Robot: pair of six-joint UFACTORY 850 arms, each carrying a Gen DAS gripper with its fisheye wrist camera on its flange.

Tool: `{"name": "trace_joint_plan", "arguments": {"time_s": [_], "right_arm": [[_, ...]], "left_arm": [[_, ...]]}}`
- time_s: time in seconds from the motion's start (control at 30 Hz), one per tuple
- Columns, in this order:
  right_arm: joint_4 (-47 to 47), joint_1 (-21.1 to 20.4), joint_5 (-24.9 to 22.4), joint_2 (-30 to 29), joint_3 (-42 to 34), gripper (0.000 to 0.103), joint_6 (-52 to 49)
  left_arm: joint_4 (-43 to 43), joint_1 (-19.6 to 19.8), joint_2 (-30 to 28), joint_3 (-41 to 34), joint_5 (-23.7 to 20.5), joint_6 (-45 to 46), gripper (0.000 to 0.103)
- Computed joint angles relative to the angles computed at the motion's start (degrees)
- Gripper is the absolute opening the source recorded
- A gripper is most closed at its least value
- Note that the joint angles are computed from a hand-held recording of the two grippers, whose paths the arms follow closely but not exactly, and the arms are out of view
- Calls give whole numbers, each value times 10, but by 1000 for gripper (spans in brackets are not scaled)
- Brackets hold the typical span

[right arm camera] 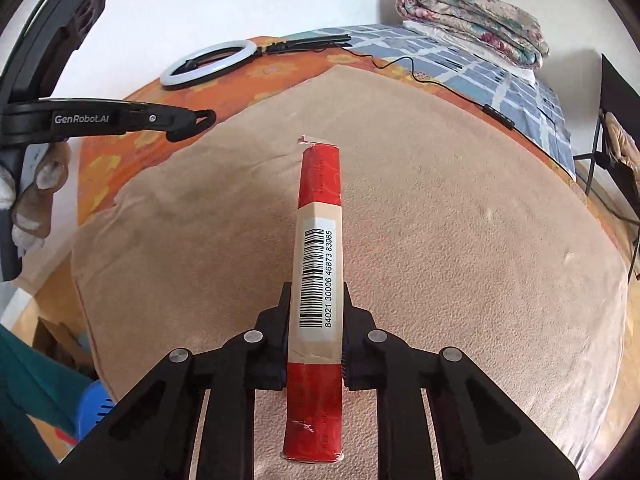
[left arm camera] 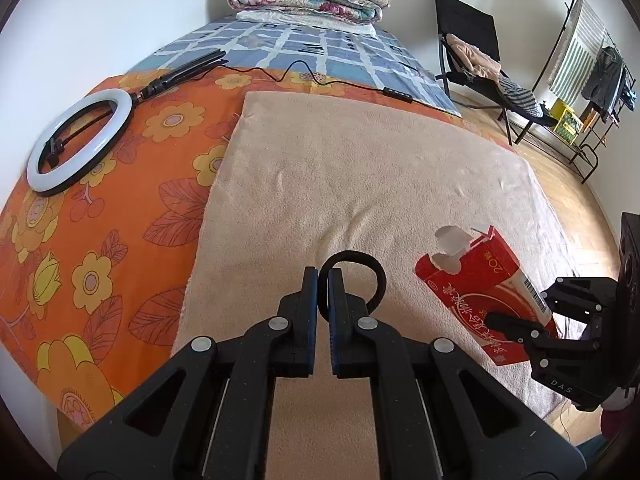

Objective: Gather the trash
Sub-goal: 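Grasp the black hair tie with the left tool while the right tool lifts the red box, then carry the hair tie and red box over the blue basket and open both tools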

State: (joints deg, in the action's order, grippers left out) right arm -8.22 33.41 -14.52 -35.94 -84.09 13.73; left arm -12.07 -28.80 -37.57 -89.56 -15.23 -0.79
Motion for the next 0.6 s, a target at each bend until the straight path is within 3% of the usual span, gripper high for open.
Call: {"name": "trace_joint_plan", "arguments": {"time_s": [0.47, 0.6], "right_arm": [[-98, 28, 10, 84, 82, 15, 135], [-144, 43, 6, 111, 110, 15, 187]], "left_arm": [[-31, -40, 124, 150, 38, 57, 3], [-80, -52, 158, 196, 48, 102, 3]]}}
